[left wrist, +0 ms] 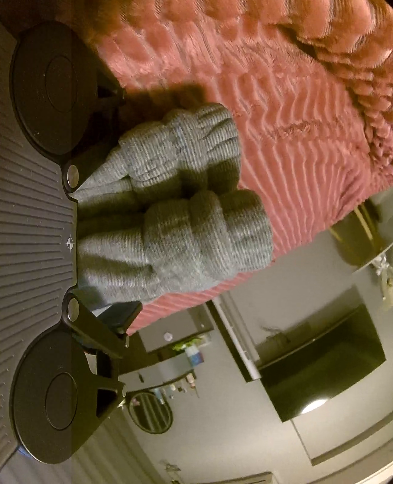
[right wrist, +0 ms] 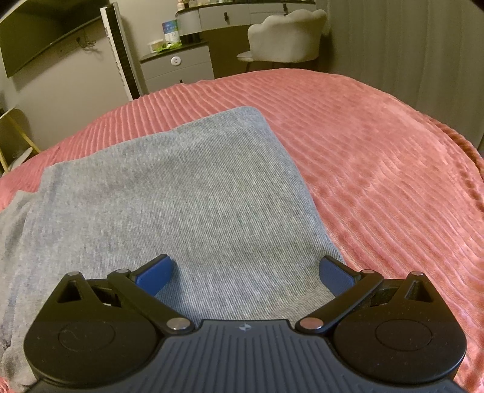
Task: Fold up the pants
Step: 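Lift the cuffs and fold them over onto the pants with the left gripper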
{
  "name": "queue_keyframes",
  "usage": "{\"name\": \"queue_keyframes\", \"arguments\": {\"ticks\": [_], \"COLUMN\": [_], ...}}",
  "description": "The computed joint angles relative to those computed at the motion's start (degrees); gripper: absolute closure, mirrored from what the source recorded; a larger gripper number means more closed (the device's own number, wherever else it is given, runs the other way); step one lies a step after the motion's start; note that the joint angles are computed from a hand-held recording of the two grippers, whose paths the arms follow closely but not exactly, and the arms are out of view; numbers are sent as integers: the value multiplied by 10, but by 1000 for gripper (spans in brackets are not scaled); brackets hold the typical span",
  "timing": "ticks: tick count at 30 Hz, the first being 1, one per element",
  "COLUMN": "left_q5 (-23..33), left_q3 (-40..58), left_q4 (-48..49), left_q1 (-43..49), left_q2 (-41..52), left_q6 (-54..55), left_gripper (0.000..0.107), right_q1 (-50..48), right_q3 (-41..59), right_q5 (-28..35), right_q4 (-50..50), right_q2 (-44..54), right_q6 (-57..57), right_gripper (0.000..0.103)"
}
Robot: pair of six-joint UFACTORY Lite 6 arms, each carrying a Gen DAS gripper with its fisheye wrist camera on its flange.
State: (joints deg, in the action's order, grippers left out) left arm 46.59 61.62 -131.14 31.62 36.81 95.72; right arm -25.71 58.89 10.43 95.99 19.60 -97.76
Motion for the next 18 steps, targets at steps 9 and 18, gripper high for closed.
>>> {"name": "queue_keyframes", "arguments": {"ticks": [9,18], "left_q5": [65,67], "left_q3": [11,-67], "left_q4": [52,16], "left_q1": [40,22], "left_q2": [36,-72], "left_q6": [-68,-20], "left_gripper": [73,79], "right_q1": [7,-44], "right_q3": [-5,10], "right_q5": [-8,68], "right_q4": [52,-71], "right_q2": [-2,-4], "right_q6": [-46,96], "right_gripper": [0,0]}}
